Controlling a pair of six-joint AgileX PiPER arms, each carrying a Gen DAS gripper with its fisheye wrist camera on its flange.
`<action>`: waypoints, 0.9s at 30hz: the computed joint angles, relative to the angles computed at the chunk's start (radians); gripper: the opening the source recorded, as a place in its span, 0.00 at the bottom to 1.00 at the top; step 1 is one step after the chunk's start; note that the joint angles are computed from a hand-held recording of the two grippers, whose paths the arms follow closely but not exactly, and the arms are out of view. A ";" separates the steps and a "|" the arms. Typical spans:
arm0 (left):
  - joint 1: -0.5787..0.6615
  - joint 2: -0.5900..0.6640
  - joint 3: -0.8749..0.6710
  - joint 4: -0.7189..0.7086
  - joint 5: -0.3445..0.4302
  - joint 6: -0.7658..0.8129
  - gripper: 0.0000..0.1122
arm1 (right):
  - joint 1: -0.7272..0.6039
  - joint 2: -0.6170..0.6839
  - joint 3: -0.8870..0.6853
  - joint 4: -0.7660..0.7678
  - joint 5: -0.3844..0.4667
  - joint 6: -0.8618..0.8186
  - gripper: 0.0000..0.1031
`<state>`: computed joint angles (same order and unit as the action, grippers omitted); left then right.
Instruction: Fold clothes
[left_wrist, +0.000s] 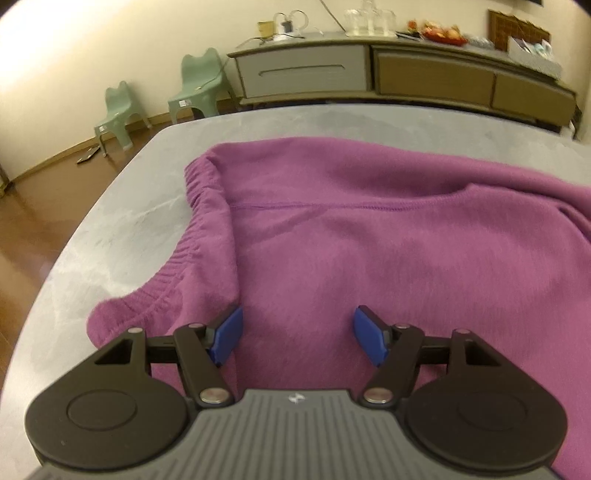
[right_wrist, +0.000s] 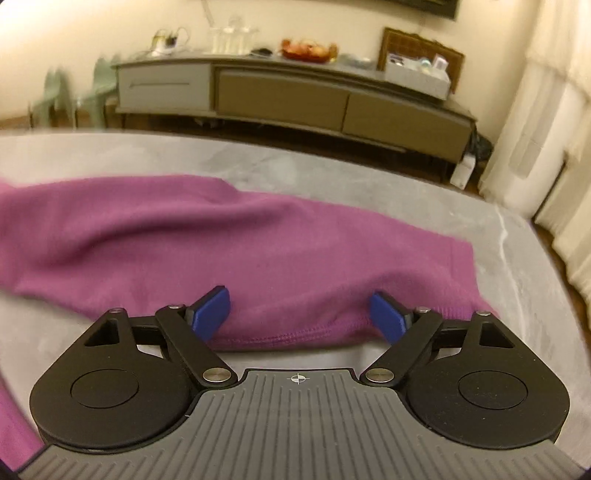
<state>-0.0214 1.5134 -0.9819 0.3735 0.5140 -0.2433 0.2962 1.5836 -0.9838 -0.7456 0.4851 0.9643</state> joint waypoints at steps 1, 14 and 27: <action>0.015 -0.020 0.013 -0.037 0.010 0.052 0.61 | 0.000 -0.011 -0.018 0.063 0.057 -0.074 0.81; 0.625 -0.271 0.101 -0.929 0.184 0.950 0.61 | 0.601 -0.442 0.170 -0.108 0.581 0.342 0.90; 0.577 -0.140 0.054 -1.020 0.192 0.965 0.03 | 1.080 -0.200 0.150 -0.110 0.562 0.821 0.93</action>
<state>0.5559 1.3730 -0.9275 -0.6464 0.7055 0.7217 1.3759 1.3834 -0.8340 -0.8557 1.0473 1.7852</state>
